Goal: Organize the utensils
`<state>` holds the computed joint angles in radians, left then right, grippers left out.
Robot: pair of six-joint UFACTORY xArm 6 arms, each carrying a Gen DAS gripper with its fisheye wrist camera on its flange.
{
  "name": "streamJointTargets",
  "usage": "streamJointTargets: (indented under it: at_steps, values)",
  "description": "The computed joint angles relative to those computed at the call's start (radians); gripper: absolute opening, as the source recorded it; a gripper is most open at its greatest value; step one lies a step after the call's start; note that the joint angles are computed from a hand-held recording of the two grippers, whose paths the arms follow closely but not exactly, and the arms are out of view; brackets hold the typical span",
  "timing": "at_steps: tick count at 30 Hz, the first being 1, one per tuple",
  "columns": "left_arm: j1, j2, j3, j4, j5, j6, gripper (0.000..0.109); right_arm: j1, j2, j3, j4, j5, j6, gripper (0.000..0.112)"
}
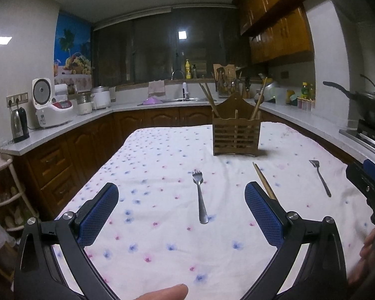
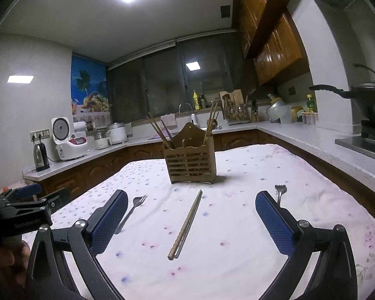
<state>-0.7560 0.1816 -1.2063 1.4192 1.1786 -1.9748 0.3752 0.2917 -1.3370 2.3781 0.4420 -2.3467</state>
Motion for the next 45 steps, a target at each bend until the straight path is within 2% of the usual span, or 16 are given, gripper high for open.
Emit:
streamJointTargets:
  at_steps: [45]
  values:
    - [0.004,0.002,-0.003,-0.005,0.000,0.000,0.103,0.003,0.008,-0.002,0.009,0.006,-0.019,0.103]
